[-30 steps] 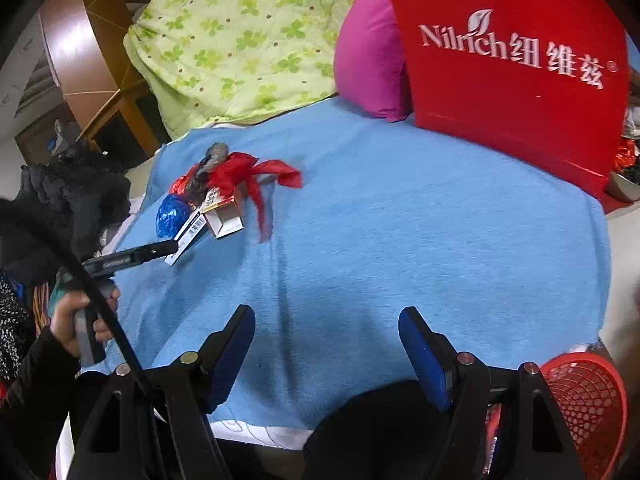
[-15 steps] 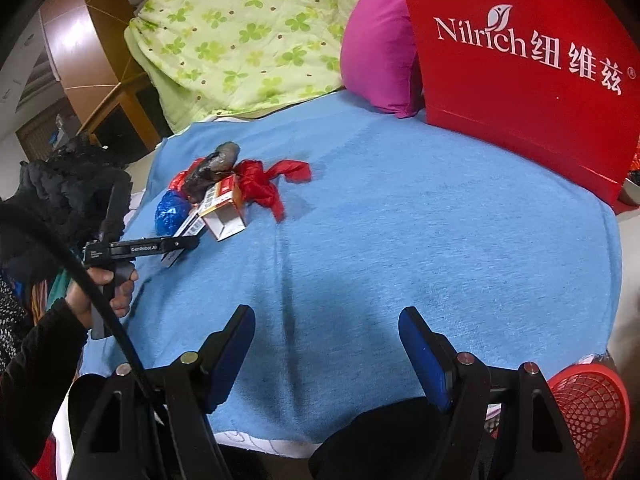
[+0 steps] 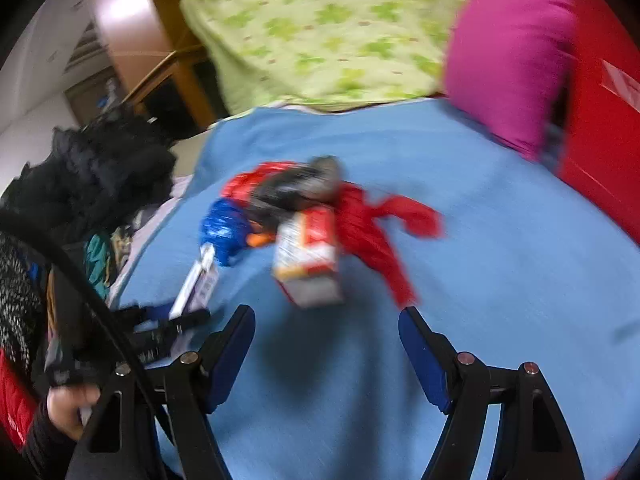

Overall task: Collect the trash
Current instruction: 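Grasp the red-and-white medicine box with the right gripper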

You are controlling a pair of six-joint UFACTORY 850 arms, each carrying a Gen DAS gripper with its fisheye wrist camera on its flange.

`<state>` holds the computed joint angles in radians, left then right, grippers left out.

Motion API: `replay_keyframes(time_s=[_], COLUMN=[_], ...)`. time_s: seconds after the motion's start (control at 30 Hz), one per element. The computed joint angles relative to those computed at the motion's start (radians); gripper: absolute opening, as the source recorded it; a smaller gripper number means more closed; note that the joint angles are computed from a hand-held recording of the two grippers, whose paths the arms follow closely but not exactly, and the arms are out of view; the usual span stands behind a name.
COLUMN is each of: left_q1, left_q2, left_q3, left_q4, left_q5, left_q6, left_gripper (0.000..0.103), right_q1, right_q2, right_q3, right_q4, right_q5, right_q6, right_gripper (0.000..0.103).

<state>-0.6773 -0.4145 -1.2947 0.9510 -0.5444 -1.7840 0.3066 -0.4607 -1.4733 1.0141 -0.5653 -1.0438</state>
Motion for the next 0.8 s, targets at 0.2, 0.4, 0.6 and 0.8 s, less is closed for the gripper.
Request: replay_keyframes(time_s=[0.2,0.4,0.6,0.8], left_q1=[0.003,0.009,-0.004,-0.033], left_q2=[0.009,0.009,-0.011,-0.017], left_q3=[0.014,0.016,-0.013,-0.028], left_q4=[0.068,0.075,0.078,0.065], left_q5=[-0.099,-0.1,-0.143,-0.199], left_q6=[-0.144,-0.151,-0.138,-0.112], left_gripper=[0.046,0.046,0.046,0.046], right_q1=[0.082,0.083,0.052,-0.011], right_q2=[-0.121,-0.154,-0.043,0.097], right_q3=[-0.131,-0.16,-0.025,0.155], right_q4=[-0.214,-0.249,-0.168,-0.064], right_q5=[0.069,0.044,0.047,0.043], right_q6=[0.2,0.278,0.206,0.122], right_gripper=[0.078,0.05,0.05,0.05])
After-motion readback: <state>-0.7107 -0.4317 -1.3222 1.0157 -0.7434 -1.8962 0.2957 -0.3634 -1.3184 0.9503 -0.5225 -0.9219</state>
